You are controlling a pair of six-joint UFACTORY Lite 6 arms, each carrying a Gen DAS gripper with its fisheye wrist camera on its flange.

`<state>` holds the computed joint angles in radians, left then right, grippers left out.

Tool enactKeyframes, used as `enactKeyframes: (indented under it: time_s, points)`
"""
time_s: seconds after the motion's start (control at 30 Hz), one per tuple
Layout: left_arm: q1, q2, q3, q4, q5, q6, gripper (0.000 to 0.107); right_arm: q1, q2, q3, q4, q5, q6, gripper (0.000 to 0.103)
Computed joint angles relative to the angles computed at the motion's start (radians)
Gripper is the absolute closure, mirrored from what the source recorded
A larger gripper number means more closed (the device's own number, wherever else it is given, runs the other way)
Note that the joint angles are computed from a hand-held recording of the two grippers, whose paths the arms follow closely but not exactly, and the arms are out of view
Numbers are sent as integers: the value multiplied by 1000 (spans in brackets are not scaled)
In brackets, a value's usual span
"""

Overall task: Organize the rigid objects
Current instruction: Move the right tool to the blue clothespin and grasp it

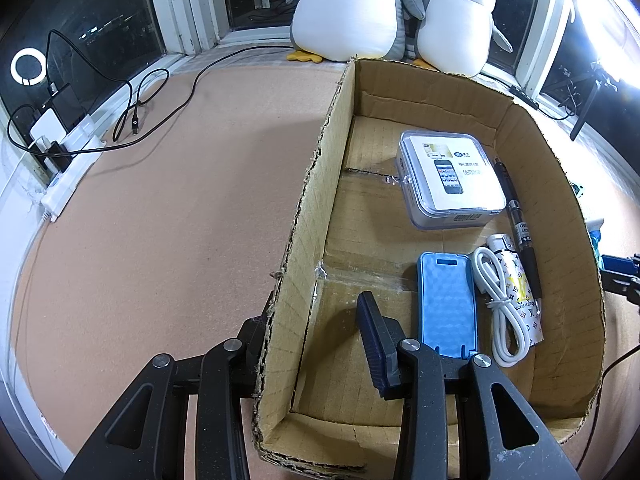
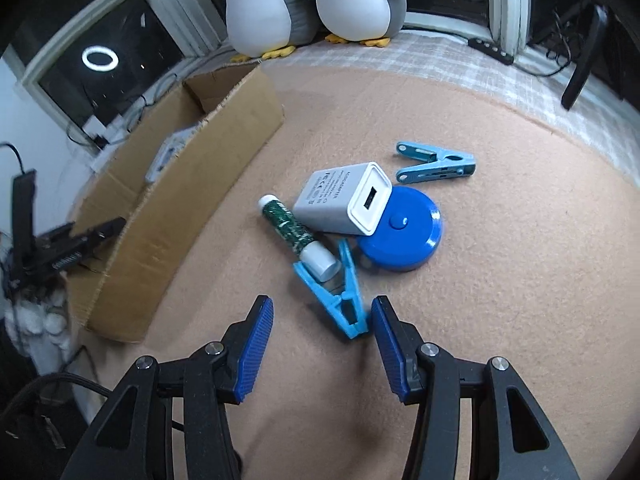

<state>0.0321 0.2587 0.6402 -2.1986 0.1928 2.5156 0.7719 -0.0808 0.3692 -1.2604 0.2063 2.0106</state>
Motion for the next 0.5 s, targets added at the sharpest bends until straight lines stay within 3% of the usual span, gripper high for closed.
enactKeyframes:
  time_s: [0.27, 0.5]
  points:
    - [0, -2, -3, -3, 1, 1, 67, 33, 118, 95, 42, 83, -70, 57]
    - [2, -1, -2, 10, 4, -12, 67, 65, 128, 112, 136, 126, -156, 79]
